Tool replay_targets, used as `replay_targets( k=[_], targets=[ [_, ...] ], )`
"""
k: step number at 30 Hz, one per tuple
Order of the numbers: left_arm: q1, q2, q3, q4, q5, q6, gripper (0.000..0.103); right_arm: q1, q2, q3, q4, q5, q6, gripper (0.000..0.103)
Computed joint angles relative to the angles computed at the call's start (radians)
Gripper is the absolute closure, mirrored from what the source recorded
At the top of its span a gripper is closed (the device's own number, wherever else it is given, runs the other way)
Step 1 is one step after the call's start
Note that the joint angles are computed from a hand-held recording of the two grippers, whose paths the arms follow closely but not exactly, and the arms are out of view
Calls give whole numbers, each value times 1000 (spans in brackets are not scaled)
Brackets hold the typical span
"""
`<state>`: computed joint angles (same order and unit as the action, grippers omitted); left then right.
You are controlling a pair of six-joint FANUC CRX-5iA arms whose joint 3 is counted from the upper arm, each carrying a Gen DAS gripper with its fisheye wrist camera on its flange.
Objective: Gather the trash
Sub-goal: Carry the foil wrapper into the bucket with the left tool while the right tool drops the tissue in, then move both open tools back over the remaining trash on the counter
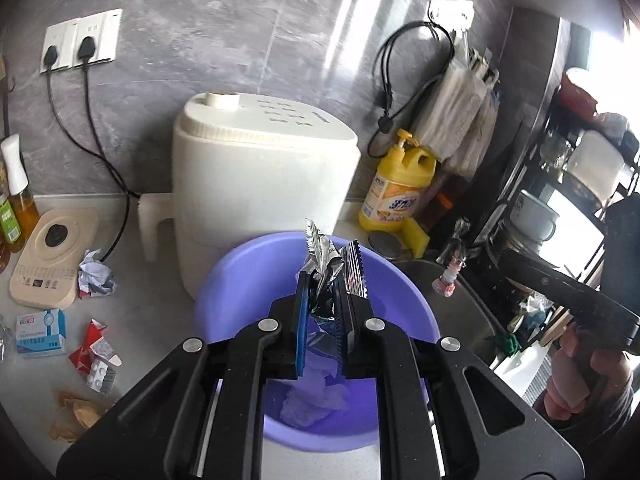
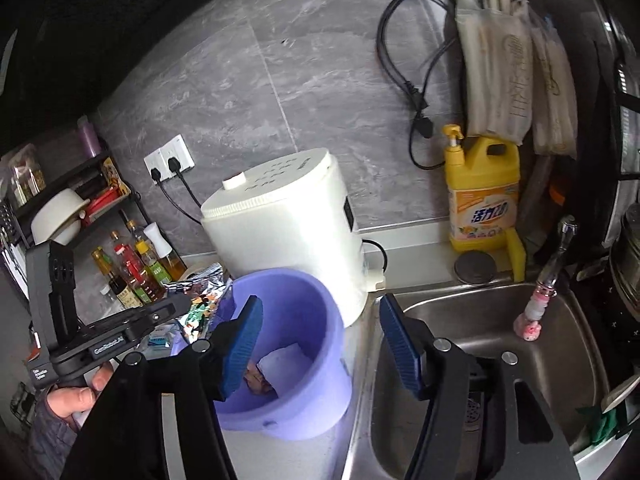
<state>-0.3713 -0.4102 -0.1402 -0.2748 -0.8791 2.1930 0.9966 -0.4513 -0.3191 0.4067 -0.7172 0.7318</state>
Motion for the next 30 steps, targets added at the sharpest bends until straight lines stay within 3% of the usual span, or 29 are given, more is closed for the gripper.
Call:
replay_targets(
  k=[1, 3, 4, 5, 13, 22, 28, 30],
  targets=[
    [-7, 15, 16, -9, -14, 6, 86, -9, -10, -7, -10, 9, 3, 42],
    [-18, 41, 48, -31, -44, 32, 58, -25, -26, -19, -33, 25, 12, 41],
    [-31, 48, 64, -61, -60, 62, 36, -27, -30, -22, -37, 28, 12, 40],
    [-38, 47, 70, -78, -64, 77, 26, -32, -34, -27, -48, 36, 17, 39],
    [-86, 19, 118, -186, -187, 118, 13, -40, -27, -30, -95, 92, 25, 27],
    [-71, -101, 89, -284, -327, 159, 7, 36, 56, 40, -150, 148, 85, 10],
    [69, -237, 6, -225, -343, 101, 6, 109, 133, 92, -136, 154, 73, 8],
    [177, -291, -39, -146, -324, 27, 6, 130, 159, 108, -126, 154, 63, 8]
  ],
)
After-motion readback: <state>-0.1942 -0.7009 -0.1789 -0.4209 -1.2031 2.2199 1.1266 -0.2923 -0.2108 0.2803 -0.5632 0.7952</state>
